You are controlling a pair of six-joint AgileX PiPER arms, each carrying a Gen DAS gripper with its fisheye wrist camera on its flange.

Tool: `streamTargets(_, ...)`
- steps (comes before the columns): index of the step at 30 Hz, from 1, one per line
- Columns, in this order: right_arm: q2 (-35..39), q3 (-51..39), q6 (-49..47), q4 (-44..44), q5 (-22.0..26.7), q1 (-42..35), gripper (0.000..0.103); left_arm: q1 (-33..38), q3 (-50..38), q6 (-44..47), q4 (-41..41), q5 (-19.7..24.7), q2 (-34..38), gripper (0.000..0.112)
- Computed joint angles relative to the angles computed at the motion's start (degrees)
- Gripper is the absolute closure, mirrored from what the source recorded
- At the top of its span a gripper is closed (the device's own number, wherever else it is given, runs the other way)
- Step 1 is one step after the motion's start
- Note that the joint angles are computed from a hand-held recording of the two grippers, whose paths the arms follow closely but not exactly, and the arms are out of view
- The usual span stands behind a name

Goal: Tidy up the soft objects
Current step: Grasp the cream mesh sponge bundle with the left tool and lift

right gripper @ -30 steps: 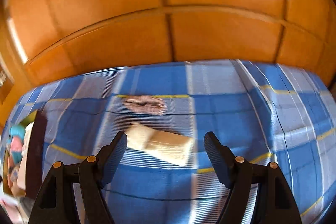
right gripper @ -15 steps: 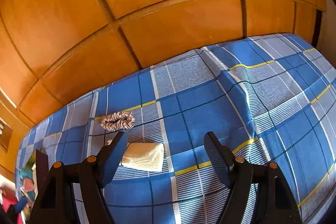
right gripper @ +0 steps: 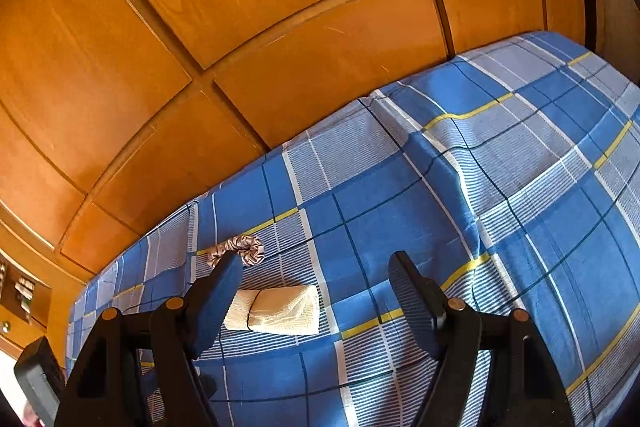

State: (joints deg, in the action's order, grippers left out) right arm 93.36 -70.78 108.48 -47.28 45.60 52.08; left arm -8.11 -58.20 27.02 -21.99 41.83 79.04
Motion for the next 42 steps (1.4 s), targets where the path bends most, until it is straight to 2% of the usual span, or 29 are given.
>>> streamTargets(4, -0.97, 0.94, 0.52, 0.77, -1.65, -0.78, 0.026, -7.53, -2.71, -5.9, 9.29, -3.49, 3.38, 0.011)
streamTargets(8, -1.86, 2.02, 1.64, 0.74, -3.16, -1.17, 0.026, -12.76, -3.52, -13.11, 19.25, -8.07, 5.94, 0.01)
streamTargets(15, -1.88, 2.29, 0.92, 2.37, -4.65, -1.86, 0.027, -14.25, -8.46, -18.65, 22.06, -9.62, 14.2, 0.01)
streamTargets(16, -1.91, 2.26, 0.88, 2.31, -4.26, -1.86, 0.027, -13.82, -8.43, -17.24, 20.09, -10.11, 14.66, 0.013)
streamTargets(17, -1.95, 2.26, 1.08, 2.26, -3.95, -1.88, 0.027, -13.32, -8.17, -15.76, 18.05, -10.83, 15.06, 0.031)
streamTargets(18, -2.19, 2.62, 1.83, 1.96, -4.04, -1.94, 0.027, -12.38, -8.08, -12.66, 14.2, -10.79, 15.5, 0.041)
streamTargets(19, -2.27, 2.77, 1.95, 1.88, -4.06, -2.0, 0.027, -11.35, -8.59, -10.58, 11.67, -9.64, 16.33, 0.069)
streamTargets(21, -2.07, 2.47, 1.2, 2.36, -3.6, -2.06, 0.027, -9.97, -7.46, -7.9, 9.23, -10.1, 16.0, 0.082)
streamTargets(23, -1.66, 1.96, 0.44, 2.78, -3.45, -1.92, 0.027, -7.16, -6.34, -1.21, 2.61, -8.92, 14.98, 0.084)
streamTargets(26, -1.57, 1.73, 0.27, 2.59, -3.26, -1.61, 0.027, -4.08, -4.26, 3.17, -1.76, -7.07, 12.34, 0.084)
streamTargets(30, -2.21, 2.67, 2.67, 1.6, -2.94, -1.51, 0.027, -2.68, -2.37, 5.66, -2.13, -6.69, 9.56, 0.084)
streamTargets(32, -2.12, 2.67, 2.48, 2.06, -2.64, -1.66, 0.027, -3.07, -1.45, 6.35, -0.49, -6.26, 8.0, 0.089)
streamTargets(36, -2.14, 3.08, 2.07, 2.55, -4.1, -2.12, 0.027, -2.11, -0.4, 10.02, -1.17, -2.6, 5.46, 0.085)
streamTargets(38, -2.24, 3.25, 2.33, 2.34, -4.47, -2.07, 0.027, -2.34, 0.38, 12.01, -0.85, -3.6, 4.09, 0.052)
streamTargets(40, -2.57, 3.74, 3.25, 1.89, -4.99, -2.03, 0.027, -3.16, 0.57, 13.45, 0.23, -5.9, 3.71, 0.049)
streamTargets(42, -2.97, 4.19, 4.14, 1.48, -5.09, -1.9, 0.027, -3.92, -0.76, 14.78, 1.24, -6.03, 4.74, 0.048)
